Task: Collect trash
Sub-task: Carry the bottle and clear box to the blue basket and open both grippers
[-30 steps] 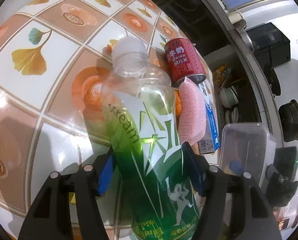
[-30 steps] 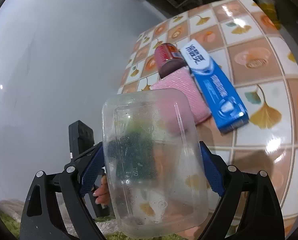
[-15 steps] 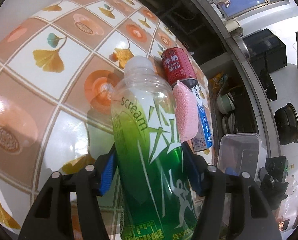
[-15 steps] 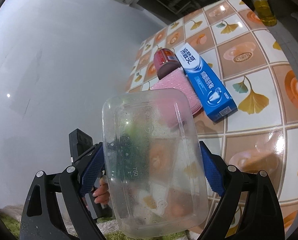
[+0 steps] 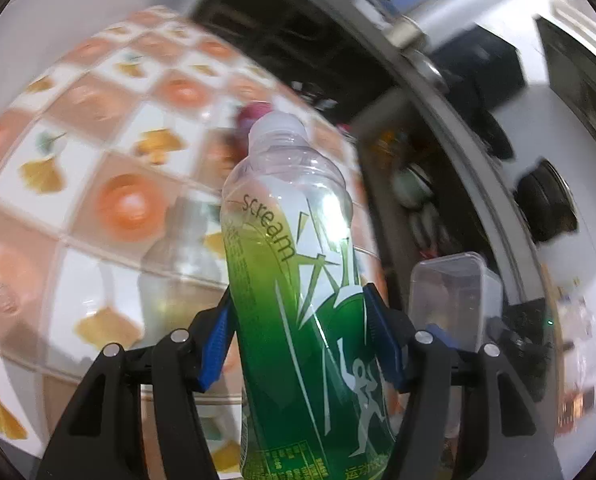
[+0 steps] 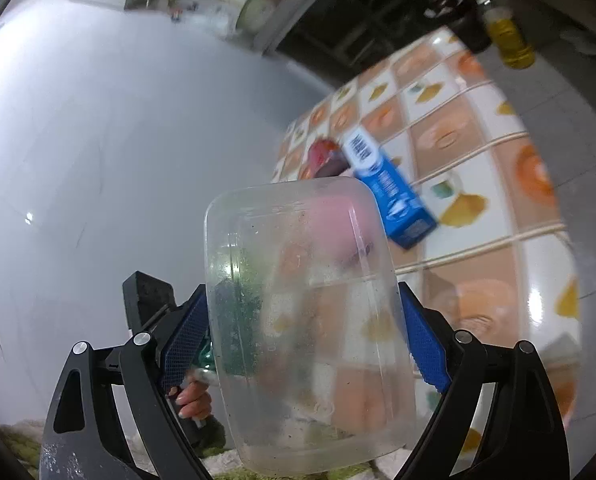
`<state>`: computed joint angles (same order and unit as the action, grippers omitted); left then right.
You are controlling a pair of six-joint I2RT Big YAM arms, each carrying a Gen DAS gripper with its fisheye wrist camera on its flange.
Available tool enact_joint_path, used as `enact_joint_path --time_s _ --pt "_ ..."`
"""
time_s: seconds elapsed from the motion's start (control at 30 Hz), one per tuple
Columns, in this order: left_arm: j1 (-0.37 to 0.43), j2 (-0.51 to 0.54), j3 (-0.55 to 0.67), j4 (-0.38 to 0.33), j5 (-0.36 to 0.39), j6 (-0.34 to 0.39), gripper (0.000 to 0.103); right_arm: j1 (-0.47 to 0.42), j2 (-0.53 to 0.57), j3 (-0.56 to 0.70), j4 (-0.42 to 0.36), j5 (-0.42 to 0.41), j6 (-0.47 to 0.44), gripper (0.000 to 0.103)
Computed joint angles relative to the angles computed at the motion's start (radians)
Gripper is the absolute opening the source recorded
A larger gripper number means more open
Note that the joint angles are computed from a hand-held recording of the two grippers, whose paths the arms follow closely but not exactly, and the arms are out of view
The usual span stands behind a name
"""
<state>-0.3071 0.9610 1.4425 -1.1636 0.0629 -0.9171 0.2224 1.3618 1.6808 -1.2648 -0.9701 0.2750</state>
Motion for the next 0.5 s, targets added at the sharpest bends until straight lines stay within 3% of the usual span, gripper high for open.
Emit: enact_joint_path --time_s 0.27,0.4,0.5 --pt "-0.108 0.250 0.260 0.013 0.138 0.149 0.059 -0.279 -0.175 -0.193 0.156 0.002 0.145 0.085" --pt "-0.165 0.433 0.451 -0.010 0.255 0.208 0.059 -0.470 -0.221 -0.268 0.157 0.016 0.188 0.085" --pt "-0.209 0.597 0.628 -0.067 0.323 0.249 0.059 -0.599 -0.229 -0.317 0.129 0.046 0.208 0.085"
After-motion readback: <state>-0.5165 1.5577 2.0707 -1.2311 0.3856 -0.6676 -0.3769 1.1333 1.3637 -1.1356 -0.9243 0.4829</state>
